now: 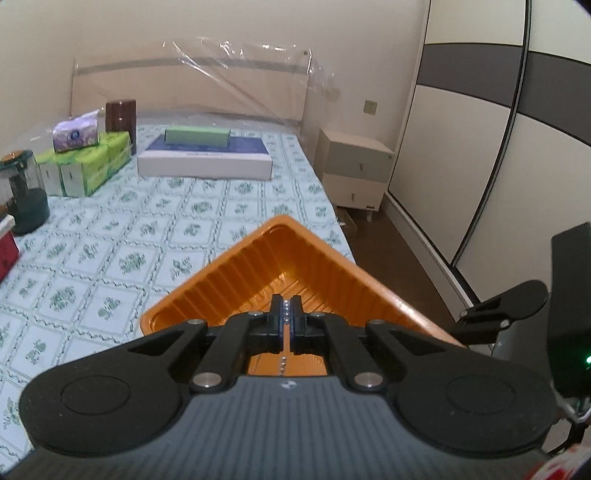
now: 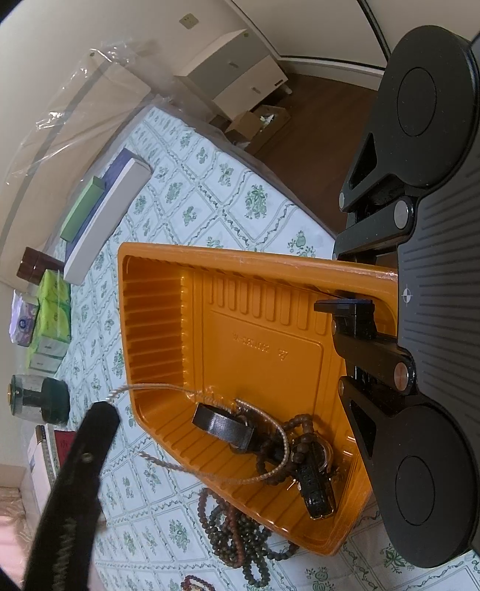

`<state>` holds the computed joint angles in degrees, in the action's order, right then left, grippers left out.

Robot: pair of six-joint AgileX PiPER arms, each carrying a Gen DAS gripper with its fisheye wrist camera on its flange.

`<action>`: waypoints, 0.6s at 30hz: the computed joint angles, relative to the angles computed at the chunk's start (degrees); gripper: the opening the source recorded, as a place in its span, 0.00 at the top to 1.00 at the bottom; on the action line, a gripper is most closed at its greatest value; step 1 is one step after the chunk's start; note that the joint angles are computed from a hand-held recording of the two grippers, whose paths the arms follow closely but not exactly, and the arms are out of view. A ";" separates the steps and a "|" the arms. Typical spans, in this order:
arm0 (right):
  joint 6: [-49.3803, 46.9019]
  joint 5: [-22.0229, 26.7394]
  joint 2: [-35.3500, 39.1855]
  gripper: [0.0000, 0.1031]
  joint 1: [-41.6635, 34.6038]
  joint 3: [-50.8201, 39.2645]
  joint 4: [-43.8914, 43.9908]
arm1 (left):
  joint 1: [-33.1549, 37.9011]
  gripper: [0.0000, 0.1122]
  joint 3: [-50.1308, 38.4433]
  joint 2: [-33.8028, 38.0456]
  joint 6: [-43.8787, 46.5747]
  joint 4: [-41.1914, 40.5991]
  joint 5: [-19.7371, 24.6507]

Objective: Organize jewelry
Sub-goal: 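Lower the pearl necklace into the tray and open the left gripper while the right holds the tray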

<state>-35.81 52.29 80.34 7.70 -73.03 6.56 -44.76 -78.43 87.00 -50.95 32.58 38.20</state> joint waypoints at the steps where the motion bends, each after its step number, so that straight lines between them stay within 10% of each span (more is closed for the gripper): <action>1: -0.05 0.00 0.04 0.96 -0.03 -0.02 0.02 | 0.44 0.98 -0.03 0.31 0.99 -1.15 -0.34; 18: -0.16 -0.11 0.15 0.96 -0.21 0.04 0.15 | 2.91 0.92 -0.72 2.68 7.43 -9.27 -1.12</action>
